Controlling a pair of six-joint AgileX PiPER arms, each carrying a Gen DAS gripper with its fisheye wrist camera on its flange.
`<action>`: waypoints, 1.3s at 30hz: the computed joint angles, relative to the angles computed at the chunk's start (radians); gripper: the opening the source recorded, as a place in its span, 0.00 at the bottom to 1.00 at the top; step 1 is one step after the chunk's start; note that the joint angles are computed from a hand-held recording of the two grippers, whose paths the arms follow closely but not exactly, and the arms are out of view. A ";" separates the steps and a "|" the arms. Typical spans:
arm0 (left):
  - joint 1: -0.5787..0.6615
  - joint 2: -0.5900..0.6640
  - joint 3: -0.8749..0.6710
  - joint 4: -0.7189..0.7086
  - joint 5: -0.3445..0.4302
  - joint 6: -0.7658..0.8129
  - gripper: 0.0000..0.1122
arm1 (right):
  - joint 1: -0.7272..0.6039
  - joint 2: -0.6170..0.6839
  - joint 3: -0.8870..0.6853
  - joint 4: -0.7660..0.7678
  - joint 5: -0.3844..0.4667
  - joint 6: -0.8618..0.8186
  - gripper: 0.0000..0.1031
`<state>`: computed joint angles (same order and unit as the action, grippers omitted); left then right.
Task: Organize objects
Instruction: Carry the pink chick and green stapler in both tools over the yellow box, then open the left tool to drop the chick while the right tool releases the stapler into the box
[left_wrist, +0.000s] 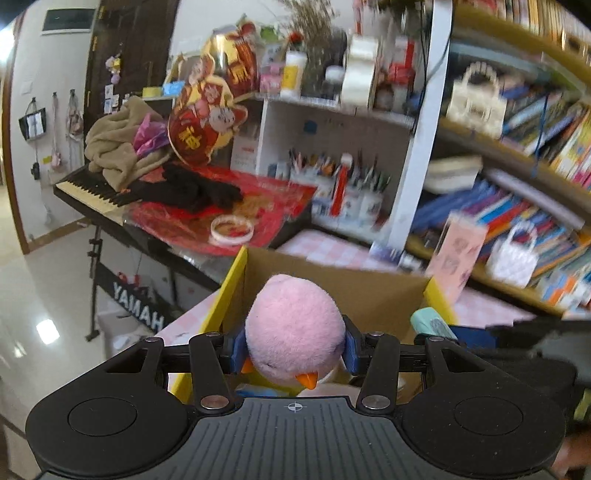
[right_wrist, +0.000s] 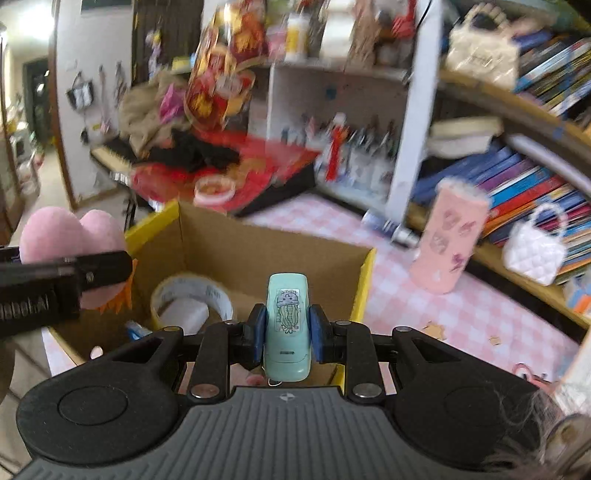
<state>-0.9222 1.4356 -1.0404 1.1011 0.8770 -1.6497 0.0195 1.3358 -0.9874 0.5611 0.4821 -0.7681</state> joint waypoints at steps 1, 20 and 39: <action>0.012 0.021 -0.016 -0.020 0.000 0.030 0.42 | -0.002 0.049 -0.044 -0.023 0.040 0.008 0.23; 0.082 0.226 -0.151 -0.169 0.021 0.303 0.50 | 0.072 0.339 -0.320 -0.203 0.189 0.010 0.23; -0.077 0.012 0.076 0.161 0.064 -0.144 0.79 | 0.107 0.357 -0.348 -0.294 0.212 0.059 0.43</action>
